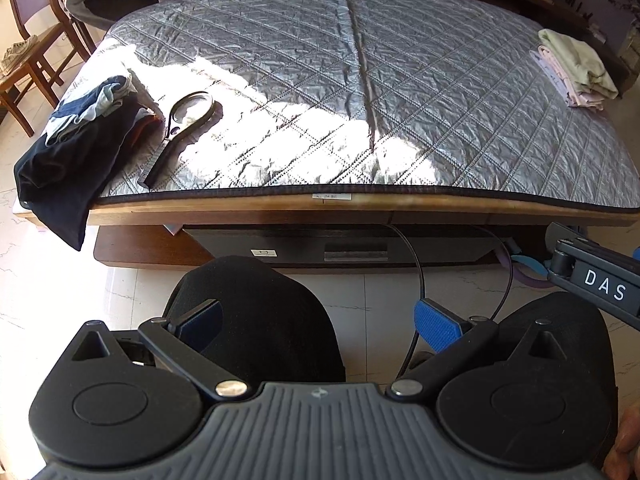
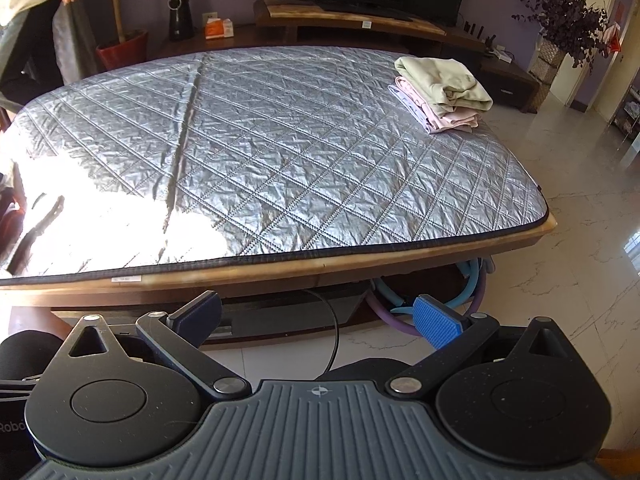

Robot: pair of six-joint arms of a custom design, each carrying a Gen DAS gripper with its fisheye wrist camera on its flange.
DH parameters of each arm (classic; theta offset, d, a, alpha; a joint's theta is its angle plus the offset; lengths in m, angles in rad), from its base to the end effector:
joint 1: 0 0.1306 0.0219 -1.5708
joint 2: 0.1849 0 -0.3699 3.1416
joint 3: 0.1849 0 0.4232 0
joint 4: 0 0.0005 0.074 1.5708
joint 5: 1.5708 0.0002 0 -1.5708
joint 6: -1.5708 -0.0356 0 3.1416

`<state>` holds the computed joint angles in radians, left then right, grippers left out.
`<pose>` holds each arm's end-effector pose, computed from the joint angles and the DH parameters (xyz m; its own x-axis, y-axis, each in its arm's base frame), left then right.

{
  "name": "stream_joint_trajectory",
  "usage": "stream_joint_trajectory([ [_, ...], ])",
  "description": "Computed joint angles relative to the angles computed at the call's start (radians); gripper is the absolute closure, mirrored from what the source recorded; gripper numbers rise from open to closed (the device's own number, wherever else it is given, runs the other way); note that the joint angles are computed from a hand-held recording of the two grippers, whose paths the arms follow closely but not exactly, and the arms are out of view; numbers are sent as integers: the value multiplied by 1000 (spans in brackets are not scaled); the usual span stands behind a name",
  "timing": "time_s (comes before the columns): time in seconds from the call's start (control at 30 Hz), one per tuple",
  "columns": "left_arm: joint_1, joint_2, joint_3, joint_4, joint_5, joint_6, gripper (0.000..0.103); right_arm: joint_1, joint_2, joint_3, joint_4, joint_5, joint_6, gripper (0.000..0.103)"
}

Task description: Fold clothes

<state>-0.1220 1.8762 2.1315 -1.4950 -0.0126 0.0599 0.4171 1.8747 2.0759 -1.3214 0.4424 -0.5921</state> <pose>0.6362 -0.0781 0.4601 -0.9440 0.0554 -0.3252 0.0612 0.9981 -0.0076 0.6064 0.2515 0.4461 -0.7921 0.2007 -0.5765 0.2970 0.9518 -0.0767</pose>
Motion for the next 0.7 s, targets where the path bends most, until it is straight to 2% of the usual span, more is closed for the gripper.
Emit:
stream_joint_trajectory([
  [0.03,5,7,9,-9,17,7,4,1,4,5,0,3,4,0],
  [0.17,4,7,6,3,-7,5,4,6,12,17,-3,17,19,0],
  [0.7,1,4,-2,-2,8,0,4,15,40,58,-58,7,20,0],
])
